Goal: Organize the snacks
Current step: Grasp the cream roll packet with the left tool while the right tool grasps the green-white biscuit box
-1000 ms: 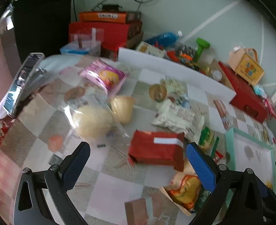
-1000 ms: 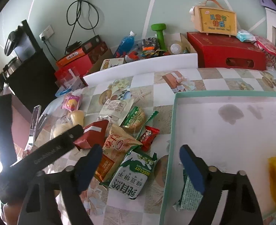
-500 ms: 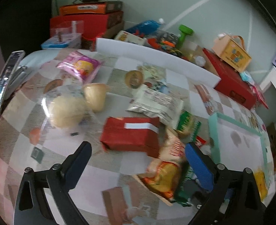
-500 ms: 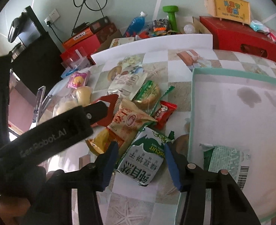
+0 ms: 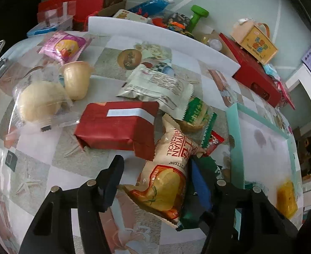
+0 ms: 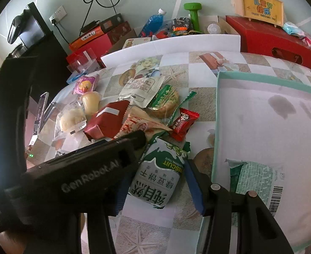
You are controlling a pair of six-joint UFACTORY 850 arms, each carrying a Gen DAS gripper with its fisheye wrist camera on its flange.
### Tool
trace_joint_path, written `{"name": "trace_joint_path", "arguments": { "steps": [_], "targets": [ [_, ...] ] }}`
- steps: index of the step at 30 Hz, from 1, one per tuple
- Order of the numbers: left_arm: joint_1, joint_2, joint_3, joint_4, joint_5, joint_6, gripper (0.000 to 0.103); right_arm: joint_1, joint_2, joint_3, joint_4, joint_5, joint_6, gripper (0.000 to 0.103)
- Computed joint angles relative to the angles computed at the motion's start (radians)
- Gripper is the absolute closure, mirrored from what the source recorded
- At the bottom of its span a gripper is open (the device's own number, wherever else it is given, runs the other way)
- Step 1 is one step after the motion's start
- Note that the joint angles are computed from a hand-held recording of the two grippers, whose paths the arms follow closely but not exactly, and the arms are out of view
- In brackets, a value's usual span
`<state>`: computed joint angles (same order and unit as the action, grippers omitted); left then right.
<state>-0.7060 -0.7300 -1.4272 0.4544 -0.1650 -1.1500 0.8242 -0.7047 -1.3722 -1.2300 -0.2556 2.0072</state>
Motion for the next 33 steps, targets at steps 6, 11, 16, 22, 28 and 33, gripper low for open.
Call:
{"name": "trace_joint_path", "arguments": {
  "steps": [6, 11, 16, 22, 28, 33],
  "targets": [
    [0.006, 0.030, 0.043, 0.184, -0.027, -0.216, 0.043, 0.002, -0.008, -0.013, 0.073, -0.011, -0.078, 0.050],
    [0.014, 0.064, 0.094, 0.331, -0.052, -0.405, 0.043, 0.008, -0.016, -0.028, 0.147, -0.031, -0.164, 0.050],
    [0.019, 0.092, 0.139, 0.406, -0.050, -0.507, 0.043, 0.017, -0.040, -0.063, 0.287, -0.042, -0.327, 0.050],
    [0.009, 0.078, 0.120, 0.398, -0.079, -0.483, 0.043, 0.037, -0.076, -0.116, 0.333, -0.138, -0.419, 0.050],
    [0.003, 0.059, 0.096, 0.348, -0.094, -0.410, 0.043, 0.056, -0.105, -0.153, 0.312, -0.225, -0.441, 0.054],
    [0.001, 0.054, 0.088, 0.342, -0.106, -0.397, 0.043, 0.058, -0.108, -0.157, 0.289, -0.243, -0.428, 0.060]
  ]
}}
